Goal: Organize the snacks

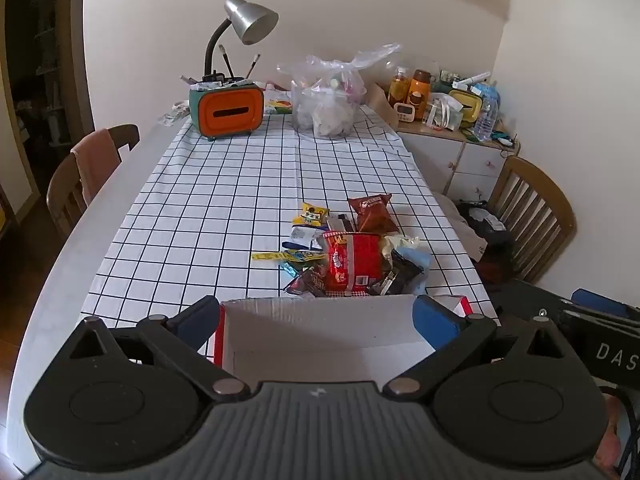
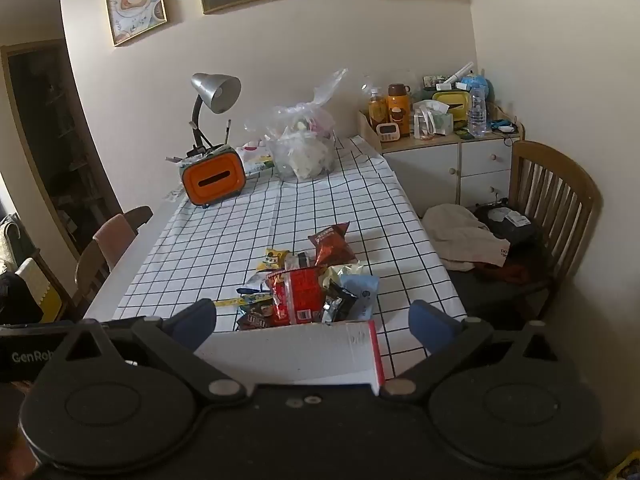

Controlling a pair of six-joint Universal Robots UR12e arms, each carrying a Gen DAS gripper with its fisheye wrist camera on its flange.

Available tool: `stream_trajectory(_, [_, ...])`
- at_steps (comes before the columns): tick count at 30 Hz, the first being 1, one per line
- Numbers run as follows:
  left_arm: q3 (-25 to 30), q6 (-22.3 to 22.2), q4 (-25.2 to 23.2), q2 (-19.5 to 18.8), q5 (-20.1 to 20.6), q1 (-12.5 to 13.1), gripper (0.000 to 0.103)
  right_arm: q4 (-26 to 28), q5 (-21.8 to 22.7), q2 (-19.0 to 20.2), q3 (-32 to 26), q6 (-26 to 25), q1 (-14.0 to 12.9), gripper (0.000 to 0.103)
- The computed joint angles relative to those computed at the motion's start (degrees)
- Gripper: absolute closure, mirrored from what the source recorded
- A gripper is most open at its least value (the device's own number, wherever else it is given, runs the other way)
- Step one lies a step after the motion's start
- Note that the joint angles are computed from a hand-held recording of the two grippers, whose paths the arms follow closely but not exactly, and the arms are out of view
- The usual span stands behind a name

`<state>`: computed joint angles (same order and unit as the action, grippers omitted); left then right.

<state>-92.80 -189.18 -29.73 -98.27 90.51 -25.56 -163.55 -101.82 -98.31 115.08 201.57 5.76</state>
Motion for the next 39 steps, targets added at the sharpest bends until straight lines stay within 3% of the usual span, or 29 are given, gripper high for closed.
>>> stream_trajectory(12, [0.92,-1.20,-2.77,0.25,1.31,-0.74,0.000,0.16,1.57,-0.75,0.49,0.54,-0.61,0.000])
stream_trajectory(39, [-0.07,-5.33,-2.83,0.72,4.16,-1.94,0.000,-2.00,5.51,-1.61,2.14,-2.04,-2.48,0.001])
